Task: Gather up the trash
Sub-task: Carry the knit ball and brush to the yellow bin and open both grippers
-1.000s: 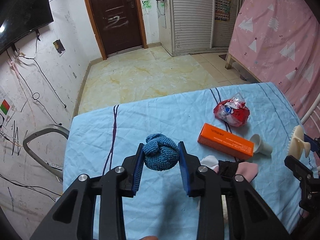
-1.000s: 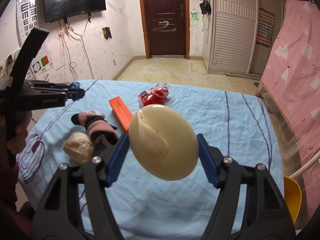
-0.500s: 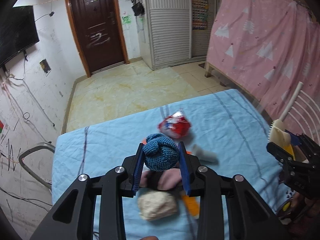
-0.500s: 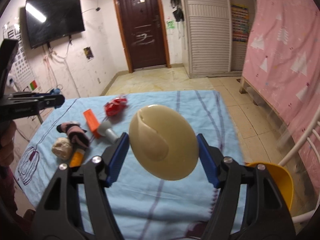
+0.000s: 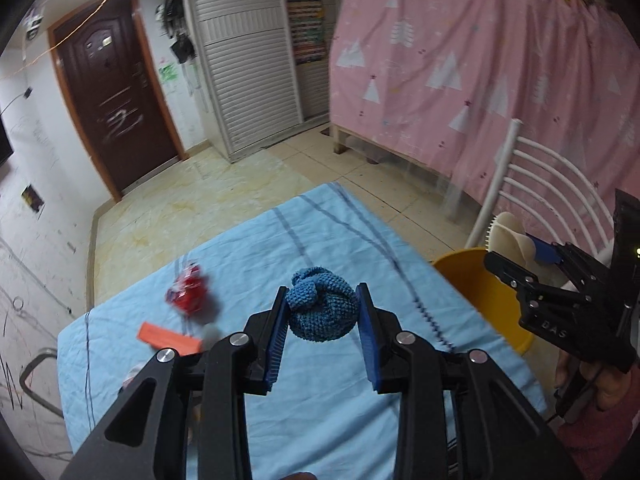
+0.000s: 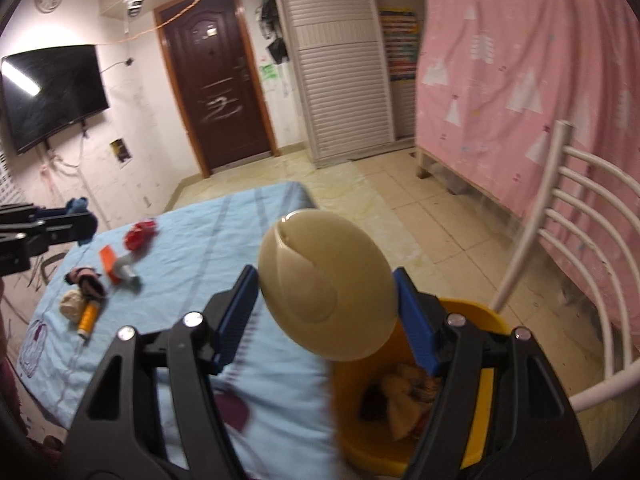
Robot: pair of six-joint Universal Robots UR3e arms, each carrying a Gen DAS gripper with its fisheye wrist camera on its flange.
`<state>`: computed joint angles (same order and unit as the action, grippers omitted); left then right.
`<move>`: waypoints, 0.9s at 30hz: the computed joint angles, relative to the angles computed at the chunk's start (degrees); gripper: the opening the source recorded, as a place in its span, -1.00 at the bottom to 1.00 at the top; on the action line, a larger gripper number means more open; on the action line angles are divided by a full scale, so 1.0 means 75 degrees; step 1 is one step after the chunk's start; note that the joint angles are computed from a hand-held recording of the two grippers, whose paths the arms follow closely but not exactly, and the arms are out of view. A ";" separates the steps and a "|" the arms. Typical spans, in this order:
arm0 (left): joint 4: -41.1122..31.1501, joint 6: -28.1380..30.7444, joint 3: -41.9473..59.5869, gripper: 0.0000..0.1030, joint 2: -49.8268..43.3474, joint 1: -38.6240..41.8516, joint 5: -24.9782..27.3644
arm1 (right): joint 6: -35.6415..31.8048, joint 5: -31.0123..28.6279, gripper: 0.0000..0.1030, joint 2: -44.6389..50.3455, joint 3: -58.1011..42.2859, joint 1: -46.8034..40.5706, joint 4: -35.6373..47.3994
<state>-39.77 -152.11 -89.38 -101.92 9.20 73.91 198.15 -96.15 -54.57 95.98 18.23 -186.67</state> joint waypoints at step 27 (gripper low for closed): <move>-0.1035 -0.1322 0.3312 0.15 -0.3216 -0.2680 -0.0423 | 0.0326 0.1242 0.31 -0.0618 0.2914 -0.2290 -0.1950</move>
<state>-47.54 -162.03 -64.54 -126.04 -10.89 70.74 200.60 -86.83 -59.21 117.84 1.06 -201.29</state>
